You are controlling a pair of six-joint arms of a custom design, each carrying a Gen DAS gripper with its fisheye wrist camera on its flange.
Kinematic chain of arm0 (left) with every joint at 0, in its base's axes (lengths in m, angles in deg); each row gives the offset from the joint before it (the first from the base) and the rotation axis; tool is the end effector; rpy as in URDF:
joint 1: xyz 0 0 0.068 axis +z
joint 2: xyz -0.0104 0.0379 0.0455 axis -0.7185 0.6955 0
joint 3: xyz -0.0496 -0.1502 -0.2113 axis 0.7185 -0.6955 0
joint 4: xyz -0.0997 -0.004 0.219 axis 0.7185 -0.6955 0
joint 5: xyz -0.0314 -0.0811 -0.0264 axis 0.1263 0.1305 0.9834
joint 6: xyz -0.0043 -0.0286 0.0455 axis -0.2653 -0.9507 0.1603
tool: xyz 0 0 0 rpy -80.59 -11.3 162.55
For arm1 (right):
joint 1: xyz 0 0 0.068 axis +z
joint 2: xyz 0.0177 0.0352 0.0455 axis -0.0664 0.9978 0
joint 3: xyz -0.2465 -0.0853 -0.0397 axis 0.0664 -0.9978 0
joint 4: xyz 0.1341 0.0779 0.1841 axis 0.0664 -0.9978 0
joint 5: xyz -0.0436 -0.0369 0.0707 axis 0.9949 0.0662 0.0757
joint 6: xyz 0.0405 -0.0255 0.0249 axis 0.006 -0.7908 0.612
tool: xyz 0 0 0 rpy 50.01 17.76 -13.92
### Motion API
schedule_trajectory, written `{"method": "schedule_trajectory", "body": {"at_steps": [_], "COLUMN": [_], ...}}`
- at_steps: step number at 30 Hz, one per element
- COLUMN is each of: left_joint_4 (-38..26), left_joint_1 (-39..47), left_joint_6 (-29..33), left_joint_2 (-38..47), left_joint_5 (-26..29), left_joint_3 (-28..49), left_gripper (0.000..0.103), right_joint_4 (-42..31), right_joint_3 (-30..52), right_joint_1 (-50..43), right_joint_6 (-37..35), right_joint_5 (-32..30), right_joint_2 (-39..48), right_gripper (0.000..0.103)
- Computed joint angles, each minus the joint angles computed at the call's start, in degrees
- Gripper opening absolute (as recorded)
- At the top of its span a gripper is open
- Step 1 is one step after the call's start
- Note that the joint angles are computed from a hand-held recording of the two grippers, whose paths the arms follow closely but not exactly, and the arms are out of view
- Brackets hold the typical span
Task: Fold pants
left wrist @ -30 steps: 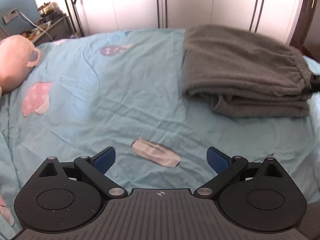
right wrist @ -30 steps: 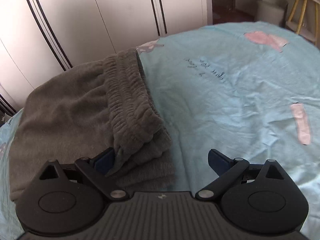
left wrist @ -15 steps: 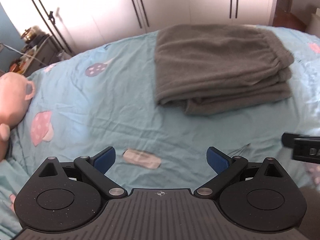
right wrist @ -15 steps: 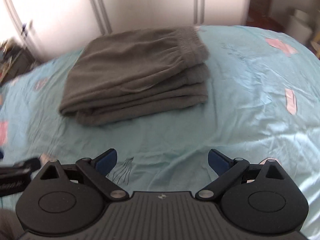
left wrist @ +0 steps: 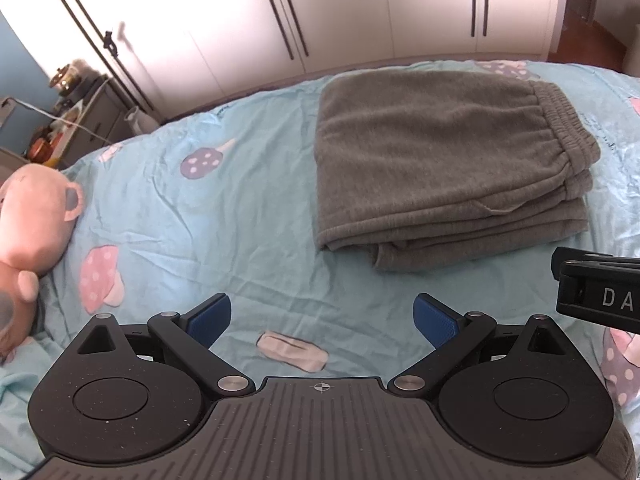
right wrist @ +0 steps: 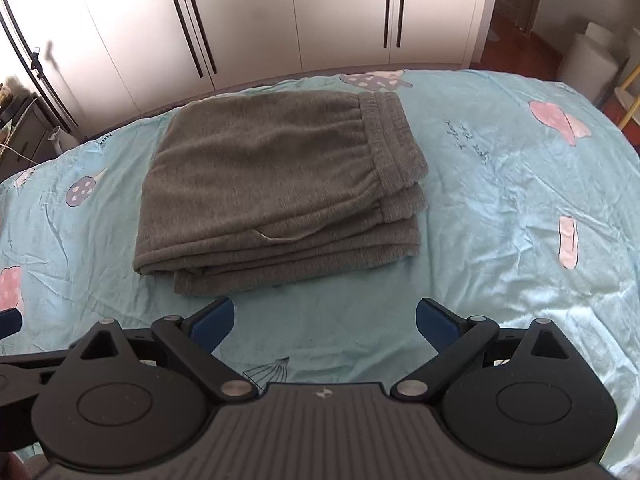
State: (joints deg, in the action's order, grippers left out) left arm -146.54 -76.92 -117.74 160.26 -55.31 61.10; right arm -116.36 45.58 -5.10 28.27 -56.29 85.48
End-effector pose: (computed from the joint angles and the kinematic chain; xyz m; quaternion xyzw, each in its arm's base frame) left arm 0.2962 -0.1589 0.2943 -0.0556 0.9636 0.1338 0.2246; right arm 0.2368 -0.0026 0.3167 0.0029 0.9695 0.0326 0.2429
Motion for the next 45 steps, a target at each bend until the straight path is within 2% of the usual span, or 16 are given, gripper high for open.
{"method": "schedule_trajectory", "body": {"at_steps": [7,45], "left_joint_4": [-0.53,-0.81], "left_joint_1": [1.04,0.07], "left_joint_6": [0.66,0.80], "left_joint_2": [1.30,2.72], "left_joint_5": [3.24,4.99], "left_joint_3": [1.40,2.93], "left_gripper": [0.101,0.101], "right_joint_4": [-0.47,-0.35], "right_joint_3": [0.73,-0.47], "right_joint_1": [1.99,0.29], "right_joint_6": [-0.71,-0.37], "right_joint_5": [1.95,1.47], "right_joint_2": [1.02,0.99], "right_gripper": [0.098,0.098]}}
